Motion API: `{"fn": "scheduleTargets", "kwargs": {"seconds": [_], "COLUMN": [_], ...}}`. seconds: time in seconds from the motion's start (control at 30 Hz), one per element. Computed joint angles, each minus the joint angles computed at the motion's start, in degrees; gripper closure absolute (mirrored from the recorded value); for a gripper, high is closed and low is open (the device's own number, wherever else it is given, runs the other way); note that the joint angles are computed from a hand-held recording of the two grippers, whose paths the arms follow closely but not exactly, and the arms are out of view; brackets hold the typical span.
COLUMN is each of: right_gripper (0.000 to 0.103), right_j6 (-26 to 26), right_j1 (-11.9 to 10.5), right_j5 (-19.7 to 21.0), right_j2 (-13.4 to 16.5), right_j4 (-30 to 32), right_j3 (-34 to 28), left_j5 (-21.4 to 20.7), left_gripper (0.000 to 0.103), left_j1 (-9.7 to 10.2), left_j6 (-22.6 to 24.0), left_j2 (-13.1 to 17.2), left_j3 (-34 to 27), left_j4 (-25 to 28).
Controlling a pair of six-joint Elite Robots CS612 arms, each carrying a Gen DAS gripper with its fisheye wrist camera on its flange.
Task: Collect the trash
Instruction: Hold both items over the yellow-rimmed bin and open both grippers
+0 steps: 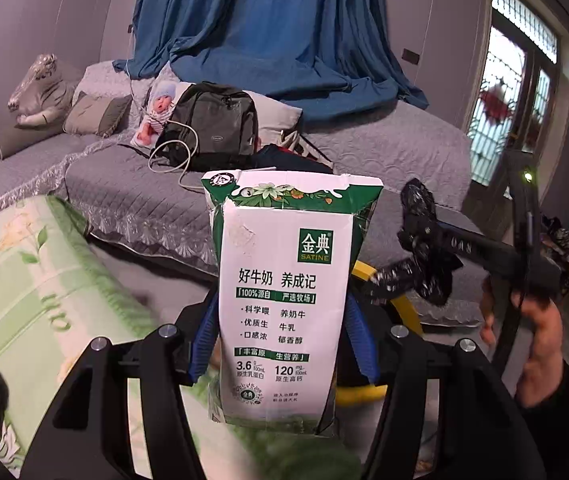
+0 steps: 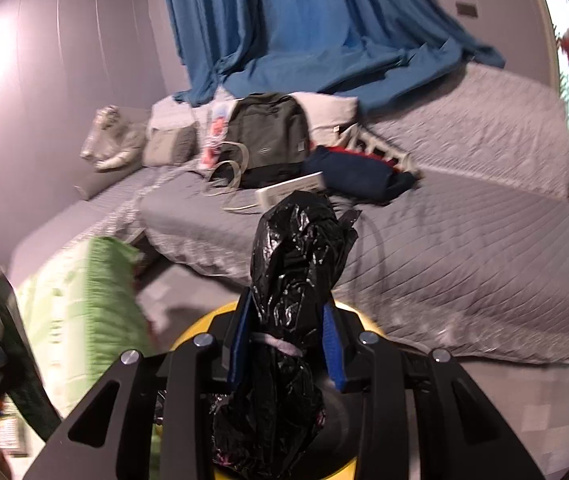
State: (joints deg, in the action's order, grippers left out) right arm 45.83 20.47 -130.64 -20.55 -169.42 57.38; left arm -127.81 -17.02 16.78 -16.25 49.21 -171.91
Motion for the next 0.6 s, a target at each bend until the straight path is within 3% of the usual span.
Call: {"fn": "scheduleTargets", "kwargs": {"seconds": [0.2,0.37,0.6], "right_gripper": [0.073,0.073,0.072], "right_j6": [0.3,1.0,1.9], "right_j1": [-1.1,-1.8,-2.5], "right_j5": [0.3,0.6,2.0], "right_j2": [1.2,1.5,1.8], "right_j4": [3.1,5.2,6.9], "right_j3": [-1.4,-1.6,-1.4], "left_j5": [3.9,5.7,7.2], "left_gripper": [0.048,0.048,0.048], "left_j1": [-2.40,-3.39,-4.35], "left_j6": [-1.1,-3.5,-5.4], "left_j2": [2.1,4.5,6.3], "left_j3": [-3.3,-8.1,-11.1], "left_j4": [1.3,5.8,6.9]}}
